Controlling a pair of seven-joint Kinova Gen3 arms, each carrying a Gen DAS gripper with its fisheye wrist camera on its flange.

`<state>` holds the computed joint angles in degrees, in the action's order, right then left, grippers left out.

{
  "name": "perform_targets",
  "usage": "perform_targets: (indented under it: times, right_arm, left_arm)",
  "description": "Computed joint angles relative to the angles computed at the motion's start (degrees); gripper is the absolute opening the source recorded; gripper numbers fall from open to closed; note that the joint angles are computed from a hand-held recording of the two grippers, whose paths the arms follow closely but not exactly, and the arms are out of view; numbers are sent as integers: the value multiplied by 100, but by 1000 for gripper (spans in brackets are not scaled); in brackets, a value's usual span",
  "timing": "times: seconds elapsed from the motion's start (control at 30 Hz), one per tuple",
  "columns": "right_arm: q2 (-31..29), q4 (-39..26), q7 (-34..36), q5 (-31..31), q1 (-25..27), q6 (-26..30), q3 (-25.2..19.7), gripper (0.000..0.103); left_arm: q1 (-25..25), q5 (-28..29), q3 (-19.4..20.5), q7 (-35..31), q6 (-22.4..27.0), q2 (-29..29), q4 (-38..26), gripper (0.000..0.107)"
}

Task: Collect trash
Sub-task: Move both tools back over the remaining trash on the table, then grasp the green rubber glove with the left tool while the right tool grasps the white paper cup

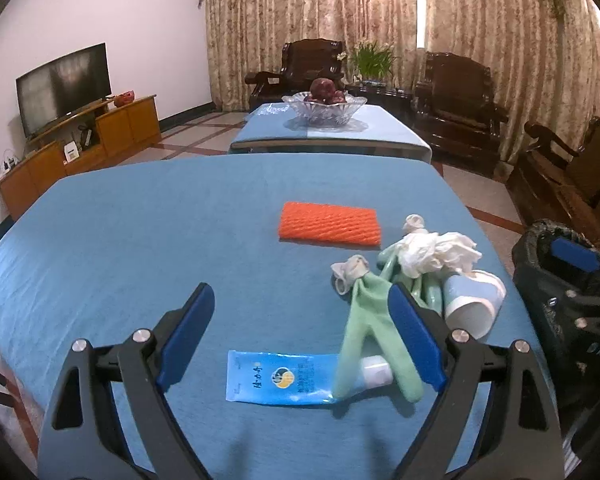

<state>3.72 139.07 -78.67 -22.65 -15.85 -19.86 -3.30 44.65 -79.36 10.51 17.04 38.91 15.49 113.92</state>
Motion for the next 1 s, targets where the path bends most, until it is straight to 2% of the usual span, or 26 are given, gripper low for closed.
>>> perform_targets:
  times: [0.1, 0.23, 0.4, 0.53, 0.67, 0.73, 0.83, 0.9, 1.0]
  right_arm:
    - [306, -169, 3, 92, -62, 102, 14, 74]
    - [605, -278, 212, -142, -335, 194, 251, 69]
    - [772, -256, 211, 19, -402, 225, 382, 66]
    - [776, -234, -77, 418, -180, 297, 302, 65]
    - [771, -253, -199, 631, -151, 375, 332, 65]
    - [759, -262, -220, 690, -147, 403, 356, 65]
    - [727, -262, -383, 913, 8, 443, 280, 65]
    - [710, -267, -445, 1002, 40, 475, 269, 65]
    - [692, -279, -348, 947, -96, 514, 374, 65]
  left_arm:
    - [-4, 22, -15, 33, -8, 48, 28, 83]
    - [-138, 58, -90, 20, -261, 134, 1, 82]
    - [-210, 130, -236, -213, -672, 372, -150, 80]
    - [-226, 326, -411, -527, -1099, 650, -343, 77]
    - [-325, 767, -507, -1016, -1557, 896, -546, 70]
    - [-409, 1049, -506, -1309, -1758, 985, -618, 64]
    - [-649, 1456, -453, -1778, -2213, 1071, -647, 44]
    - [-891, 1738, -315, -2190, -2592, 1083, -612, 15]
    - [-678, 1850, -463, -2444, -2579, 1078, -661, 6]
